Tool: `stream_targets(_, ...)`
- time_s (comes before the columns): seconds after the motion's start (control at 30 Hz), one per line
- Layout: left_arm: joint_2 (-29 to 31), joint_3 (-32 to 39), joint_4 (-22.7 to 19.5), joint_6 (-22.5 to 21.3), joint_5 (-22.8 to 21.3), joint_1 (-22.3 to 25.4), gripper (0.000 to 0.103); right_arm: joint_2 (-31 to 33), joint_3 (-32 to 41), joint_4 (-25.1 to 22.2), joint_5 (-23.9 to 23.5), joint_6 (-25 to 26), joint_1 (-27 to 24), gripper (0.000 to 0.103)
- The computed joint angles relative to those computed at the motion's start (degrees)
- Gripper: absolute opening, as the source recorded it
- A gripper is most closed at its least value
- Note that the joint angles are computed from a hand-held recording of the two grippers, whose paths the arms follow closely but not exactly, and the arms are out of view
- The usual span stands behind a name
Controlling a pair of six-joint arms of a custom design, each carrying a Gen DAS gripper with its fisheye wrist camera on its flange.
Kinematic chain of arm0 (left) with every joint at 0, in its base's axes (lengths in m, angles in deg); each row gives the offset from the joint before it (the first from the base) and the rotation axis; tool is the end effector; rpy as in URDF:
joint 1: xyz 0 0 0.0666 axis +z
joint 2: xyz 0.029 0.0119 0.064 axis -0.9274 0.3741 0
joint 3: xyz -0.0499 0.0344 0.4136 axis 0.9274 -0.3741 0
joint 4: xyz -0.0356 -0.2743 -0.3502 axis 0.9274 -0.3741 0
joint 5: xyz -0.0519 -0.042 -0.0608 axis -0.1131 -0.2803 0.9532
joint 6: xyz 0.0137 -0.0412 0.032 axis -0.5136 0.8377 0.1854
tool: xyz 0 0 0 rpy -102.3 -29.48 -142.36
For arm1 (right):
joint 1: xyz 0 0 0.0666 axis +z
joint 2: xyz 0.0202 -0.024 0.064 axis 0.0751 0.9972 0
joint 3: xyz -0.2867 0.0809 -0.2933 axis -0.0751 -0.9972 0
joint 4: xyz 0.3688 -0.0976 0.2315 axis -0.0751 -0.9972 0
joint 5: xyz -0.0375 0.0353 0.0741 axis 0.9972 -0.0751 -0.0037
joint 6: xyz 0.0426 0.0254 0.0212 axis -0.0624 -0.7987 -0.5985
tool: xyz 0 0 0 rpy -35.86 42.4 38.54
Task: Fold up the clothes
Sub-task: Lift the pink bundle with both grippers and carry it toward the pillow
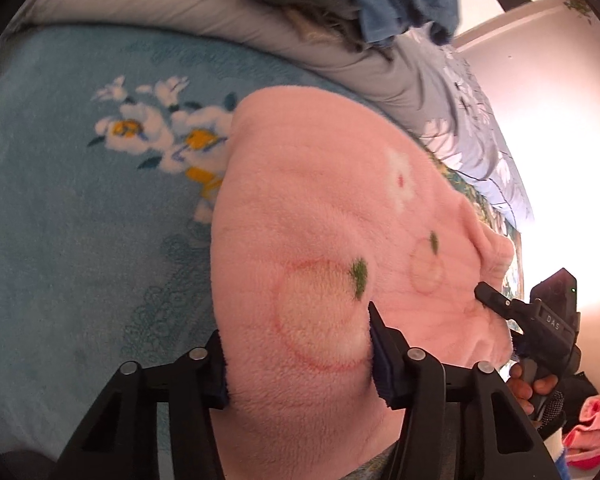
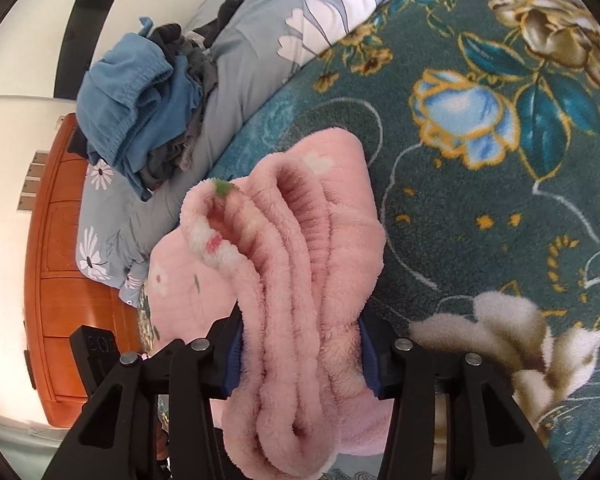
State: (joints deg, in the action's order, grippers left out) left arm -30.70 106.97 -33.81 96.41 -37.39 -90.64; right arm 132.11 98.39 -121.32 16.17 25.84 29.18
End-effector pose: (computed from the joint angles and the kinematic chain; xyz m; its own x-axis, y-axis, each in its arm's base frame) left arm 0.2846 -0.1289 0.4790 -0.8824 -0.4411 -0.1639 -0.2934 0.7881 -0.5410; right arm 0.4297 0.2223 0.4351 -0.9972 -0.0066 -0.0743 -0.0559 0.7263 0.6851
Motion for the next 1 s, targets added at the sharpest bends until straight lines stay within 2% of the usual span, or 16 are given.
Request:
stream_targets(0.13, 3.6, 4.8, 1.7, -0.8, -1.7, -4.2, 0.052, 0.7, 2.7, -1.6, -0.5, 2.7, -3.0, 0.049)
stream_targets(0.2, 6.6, 7.6, 3.4, -1.2, -1.9, -6.2, 0.052, 1.3, 4.7, -3.4, -0.7, 5.7, -5.6, 0.048)
stream_targets(0.37, 18.7, 17.0, 8.3, -2.9, -0.1, -9.3, 0.052, 3.5, 11.4, -11.1, 1.1, 15.4, -13.8, 0.048)
stream_targets(0.47, 27.5, 24.5, 9.7, -4.3, 2.1, -9.1, 0.052, 7.7, 17.1, -14.5, 3.2, 20.4, -17.7, 0.048)
stream_targets(0.63, 35.8, 31.0, 13.0, -1.9, 2.3, -12.6, 0.052, 15.5, 27.5, -19.7, 5.1, 28.6, -23.6, 0.048)
stream_targets(0.8, 46.3, 42.0, 13.2, -1.4, 2.7, -14.6, 0.052, 23.9, 38.4, -25.1, 7.0, 35.0, -27.8, 0.048)
stream_targets(1.0, 56.0, 53.1, 12.3, -0.5, 4.5, -15.6, 0.052, 32.3, 49.9, -29.1, 7.9, 39.6, -31.9, 0.048)
